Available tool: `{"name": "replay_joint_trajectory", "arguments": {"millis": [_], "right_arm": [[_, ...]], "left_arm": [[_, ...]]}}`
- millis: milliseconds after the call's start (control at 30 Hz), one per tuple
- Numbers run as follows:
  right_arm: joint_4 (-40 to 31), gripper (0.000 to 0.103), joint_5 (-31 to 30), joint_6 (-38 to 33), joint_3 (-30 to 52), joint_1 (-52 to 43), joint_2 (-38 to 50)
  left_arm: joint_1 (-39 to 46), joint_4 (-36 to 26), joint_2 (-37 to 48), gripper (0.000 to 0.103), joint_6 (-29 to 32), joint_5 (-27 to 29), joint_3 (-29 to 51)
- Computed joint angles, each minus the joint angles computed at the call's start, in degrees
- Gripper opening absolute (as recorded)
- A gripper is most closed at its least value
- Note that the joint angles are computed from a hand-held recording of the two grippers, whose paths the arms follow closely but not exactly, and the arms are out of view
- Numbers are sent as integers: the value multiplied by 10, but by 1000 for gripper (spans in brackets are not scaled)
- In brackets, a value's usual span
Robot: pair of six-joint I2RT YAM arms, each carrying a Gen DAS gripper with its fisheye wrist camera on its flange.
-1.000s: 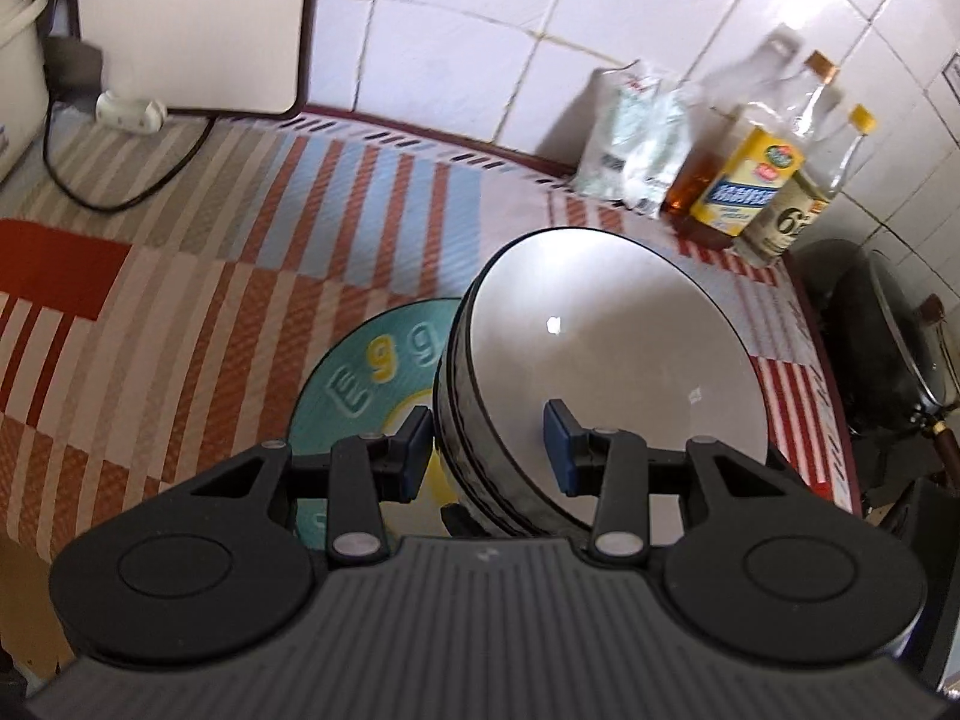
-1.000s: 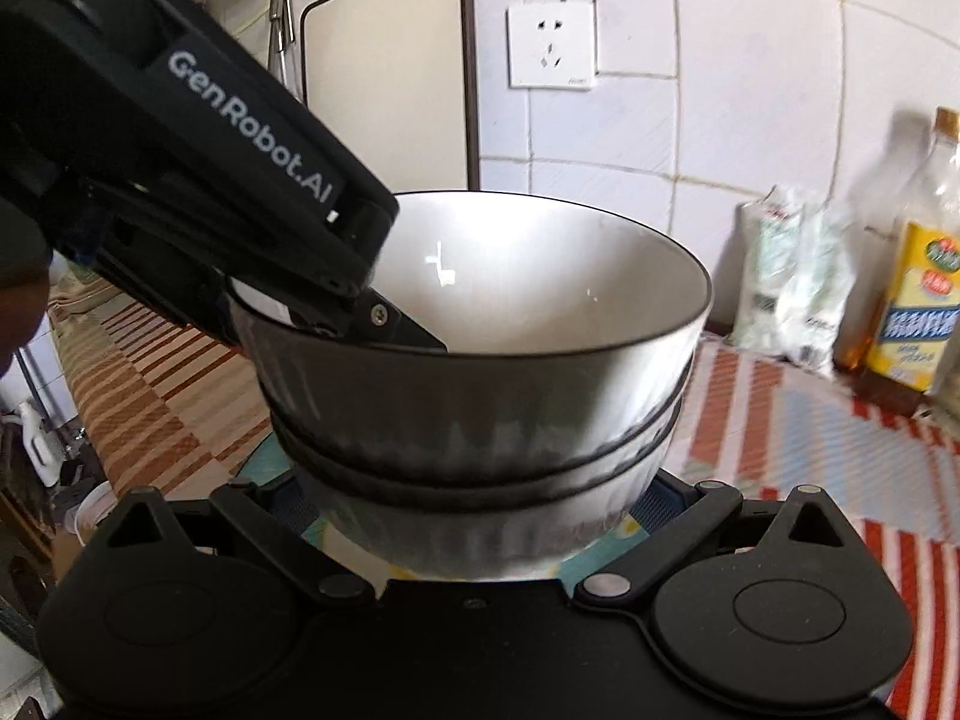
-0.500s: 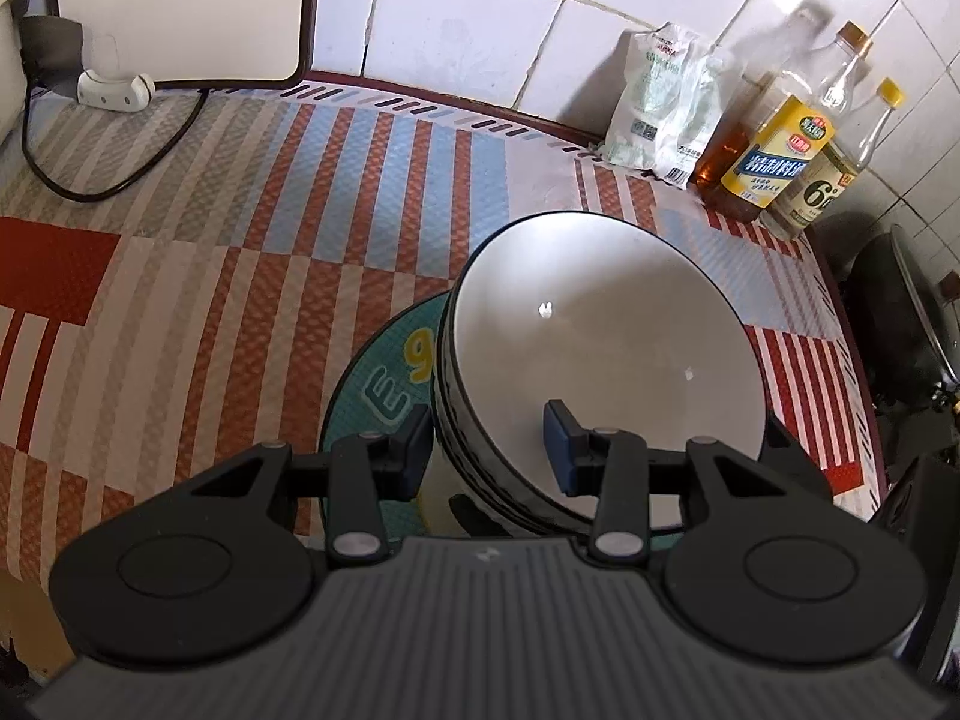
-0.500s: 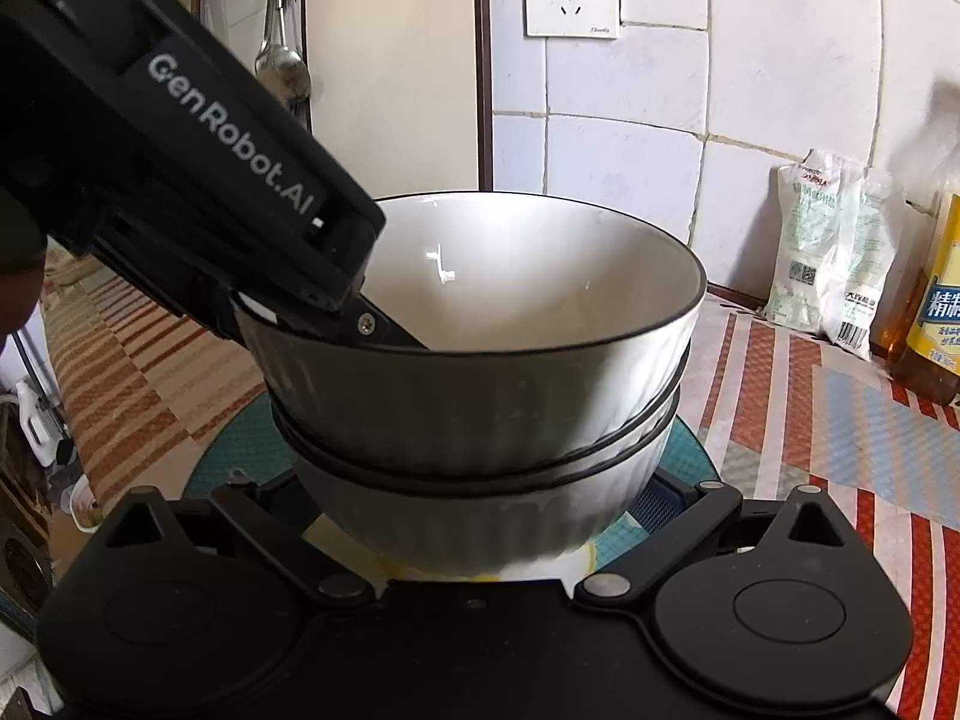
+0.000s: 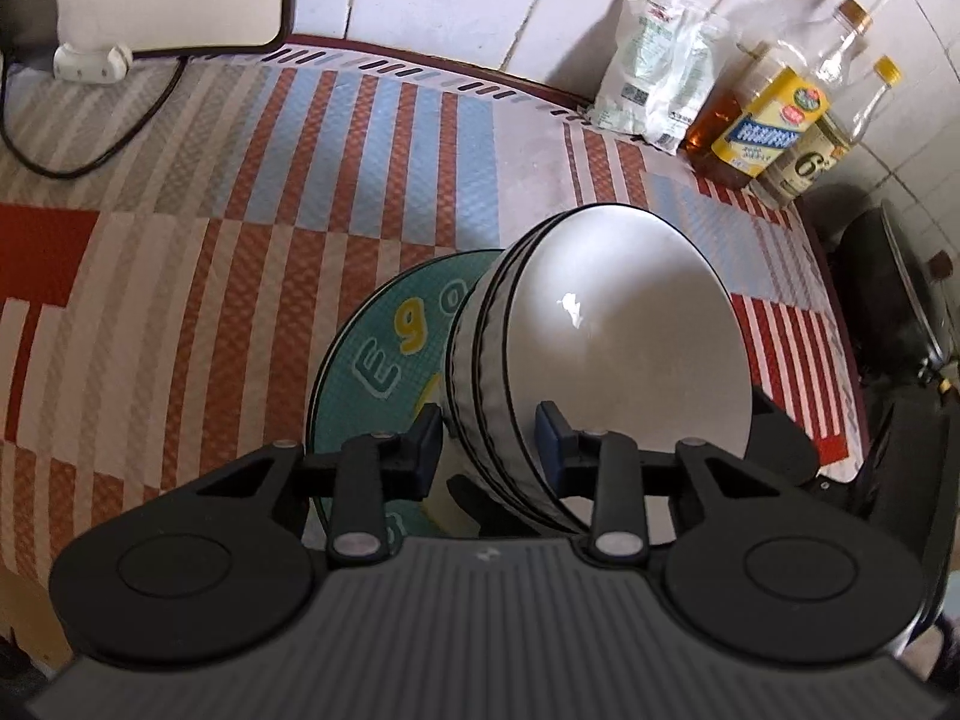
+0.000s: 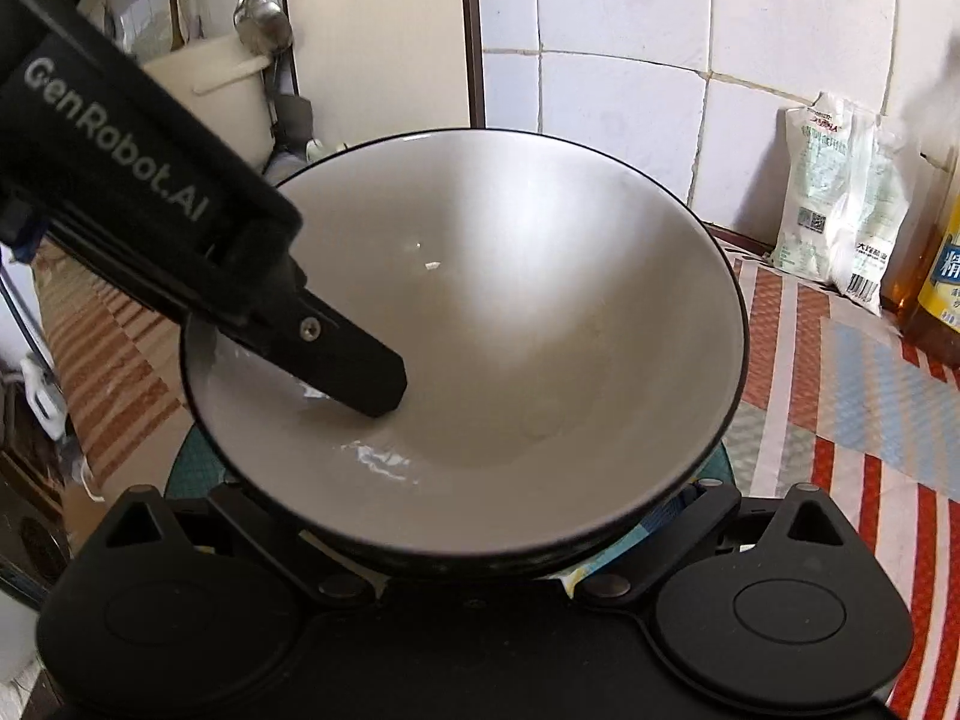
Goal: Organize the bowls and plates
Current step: 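Lift the bowl stack and carry it over the blue egg plate stack, then lower the bowl stack onto the egg plate and open the left gripper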
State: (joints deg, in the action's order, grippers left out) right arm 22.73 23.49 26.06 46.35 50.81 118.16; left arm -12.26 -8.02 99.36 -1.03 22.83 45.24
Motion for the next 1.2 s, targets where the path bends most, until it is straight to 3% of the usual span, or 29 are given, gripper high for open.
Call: {"name": "replay_joint_trajectory", "arguments": {"millis": [200,400,633,733,1000,1100,1200], "right_arm": [[-48,102,13,8,17,9,-14],[-71,102,60,26,-16,46,-51],[-108,102,69,137,-91,71,-148],[-168,102,128,144,-99,101,-189],[-268,102,176,188,-132,128,-304],[-268,102,171,209,-145,113,-331],[-324,102,192,252,-137,128,-363]], "left_arm": [[-1,-3,-2,31,7,-4,0],[-12,12,-14,32,20,-26,-12],[-23,14,-56,31,-6,-52,-31],[-31,28,-71,31,-15,-69,-44],[-36,30,-150,32,-34,-94,-70],[-31,7,-193,34,-37,-102,-75],[-21,-26,-254,38,-40,-96,-84]]}}
